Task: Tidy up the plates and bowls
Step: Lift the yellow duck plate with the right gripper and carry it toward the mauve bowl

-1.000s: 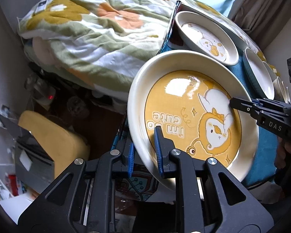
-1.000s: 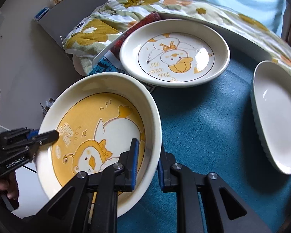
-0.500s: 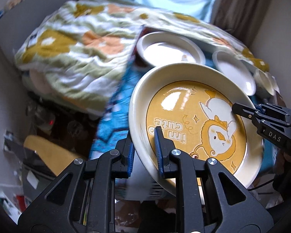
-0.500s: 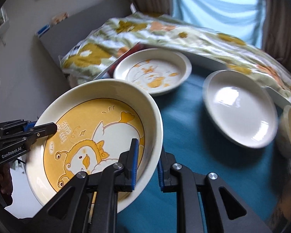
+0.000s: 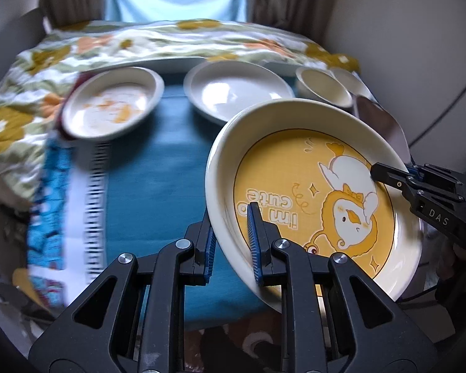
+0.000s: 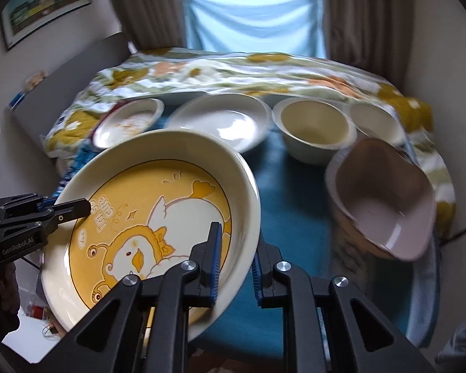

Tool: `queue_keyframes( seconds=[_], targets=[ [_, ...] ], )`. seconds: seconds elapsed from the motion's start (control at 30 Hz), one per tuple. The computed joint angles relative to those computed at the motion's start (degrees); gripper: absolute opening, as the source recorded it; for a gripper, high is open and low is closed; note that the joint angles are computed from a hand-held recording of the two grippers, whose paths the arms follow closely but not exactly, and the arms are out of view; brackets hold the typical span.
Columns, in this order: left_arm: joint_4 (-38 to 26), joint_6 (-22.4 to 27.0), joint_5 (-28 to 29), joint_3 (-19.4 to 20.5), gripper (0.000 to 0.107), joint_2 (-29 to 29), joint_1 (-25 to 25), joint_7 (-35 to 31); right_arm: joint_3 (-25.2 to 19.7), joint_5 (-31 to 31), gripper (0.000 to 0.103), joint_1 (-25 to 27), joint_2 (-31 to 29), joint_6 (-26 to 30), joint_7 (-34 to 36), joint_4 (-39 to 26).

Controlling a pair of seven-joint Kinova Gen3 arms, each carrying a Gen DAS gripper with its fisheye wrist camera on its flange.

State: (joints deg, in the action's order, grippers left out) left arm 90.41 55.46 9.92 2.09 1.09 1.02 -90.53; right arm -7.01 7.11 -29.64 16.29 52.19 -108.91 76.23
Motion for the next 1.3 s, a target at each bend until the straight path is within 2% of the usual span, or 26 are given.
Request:
queue_keyframes(
  seconds=[0.3,0.4,0.57,0.77,0.97,1.1,1.3],
  targets=[
    [2.55,-9.07,-3.62,2.38,0.017,6.31,4.64,5.05,0.75,-2.17,0.016,5.25,-0.27,-10.1,3.34,9.94],
    [3.15,-10.9,-3.84,2.41,0.017,7.4,5.04,5.41,1.19,-2.0,0.016,5.59,0.17,-12.0,3.42,11.05],
    [3.58,-12.6,-7.26,2.31,0.017,8.15,7.1,8.89,0.86,-3.75,0.016,7.23,0.17,-14.35,4.88,13.12],
    [3.67,-12.61,-8.06,2.33,0.017,8.7,7.34,10.29,-0.25,-8.22,0.016,9.67,0.2,-15.29,8.48,14.13],
    [2.75,-11.69,-11.59,2.14,0.02,9.24,8.95,13.2,-0.29,-10.11,0.016,10.57,0.19,-15.52,10.9,14.28],
    [1.76,-10.66,-15.17,1.96,0.021,9.77,10.55,15.5,-0.12,-10.83,0.016,10.74,0.52,-14.29,11.42,13.31],
    [0.76,-8.61,-17.6,1.81,0.021,9.63,11.3,17.28,0.73,-10.68,0.017,10.59,0.06,-14.16,9.69,13.25]
  ],
)
